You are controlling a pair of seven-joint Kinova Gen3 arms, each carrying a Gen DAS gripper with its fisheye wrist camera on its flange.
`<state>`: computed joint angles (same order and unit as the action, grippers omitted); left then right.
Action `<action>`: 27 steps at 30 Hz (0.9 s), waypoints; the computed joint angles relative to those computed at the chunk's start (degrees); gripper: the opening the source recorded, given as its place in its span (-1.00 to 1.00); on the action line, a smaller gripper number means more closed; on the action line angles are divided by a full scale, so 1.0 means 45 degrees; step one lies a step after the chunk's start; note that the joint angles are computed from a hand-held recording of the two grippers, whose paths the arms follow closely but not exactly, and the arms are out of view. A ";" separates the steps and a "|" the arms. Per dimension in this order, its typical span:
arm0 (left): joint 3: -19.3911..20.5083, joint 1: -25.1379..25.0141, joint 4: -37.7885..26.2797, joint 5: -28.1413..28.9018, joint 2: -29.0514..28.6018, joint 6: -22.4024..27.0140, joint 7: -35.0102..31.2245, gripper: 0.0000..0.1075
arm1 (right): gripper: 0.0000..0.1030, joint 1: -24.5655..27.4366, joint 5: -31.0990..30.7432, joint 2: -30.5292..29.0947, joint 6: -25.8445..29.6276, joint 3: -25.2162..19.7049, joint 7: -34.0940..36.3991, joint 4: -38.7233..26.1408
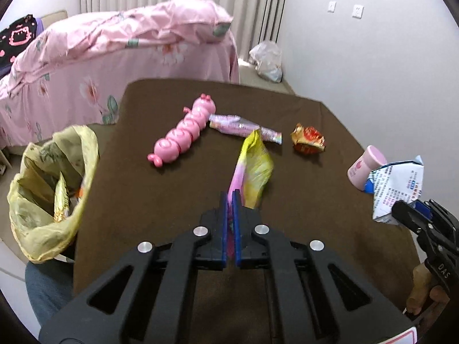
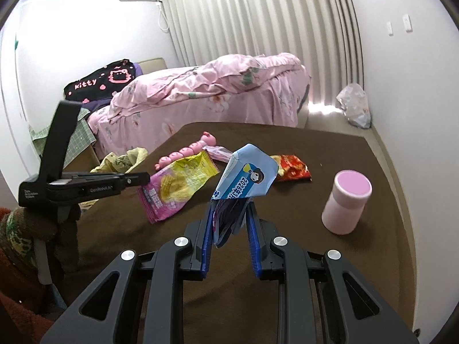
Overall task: Collect trash
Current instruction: 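Grasp the yellow-pink potato chip bag with the left gripper and lift it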
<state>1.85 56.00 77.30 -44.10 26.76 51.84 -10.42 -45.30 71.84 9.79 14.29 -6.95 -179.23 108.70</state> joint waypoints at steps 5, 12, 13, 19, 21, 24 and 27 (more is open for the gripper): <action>0.0048 0.0100 0.0295 -0.0382 -0.0277 -0.0306 -0.0009 -0.94 | -0.58 -0.0061 -0.0180 -0.0196 0.0420 -0.0270 0.0275 -0.0032; 0.0027 -0.0098 0.1018 -0.0259 -0.0482 -0.1137 0.0010 0.08 | -0.58 0.0144 -0.0403 -0.0372 0.0375 -0.0387 0.0206 0.0297; -0.0029 -0.0011 0.1061 -0.0356 -0.0462 -0.0924 0.0140 0.12 | -0.58 0.0190 -0.0327 -0.0374 0.0258 -0.0359 0.0090 0.0374; 0.0265 -0.0554 0.0075 0.0742 0.0436 0.0276 -0.0658 0.14 | -0.58 0.0364 -0.0055 -0.0115 -0.0523 -0.0024 -0.0588 0.0618; 0.0362 -0.0903 -0.0623 0.1402 0.0948 0.0648 -0.1278 0.14 | -0.58 0.0280 -0.0070 -0.0085 -0.0654 0.0110 -0.0551 0.0672; 0.0359 -0.1095 -0.1078 0.2115 0.1203 0.0588 -0.2203 -0.17 | -0.58 0.0016 0.0630 -0.0129 -0.0568 0.0323 -0.1233 0.0784; -0.0077 -0.0732 -0.0787 0.2176 0.1072 0.0050 -0.1897 -0.45 | -0.58 0.0185 0.1177 -0.0146 -0.0530 0.0170 -0.1913 0.0840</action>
<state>1.51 52.71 73.76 -34.31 31.58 52.07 -18.96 -44.46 77.13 9.13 11.90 -6.18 -187.84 112.48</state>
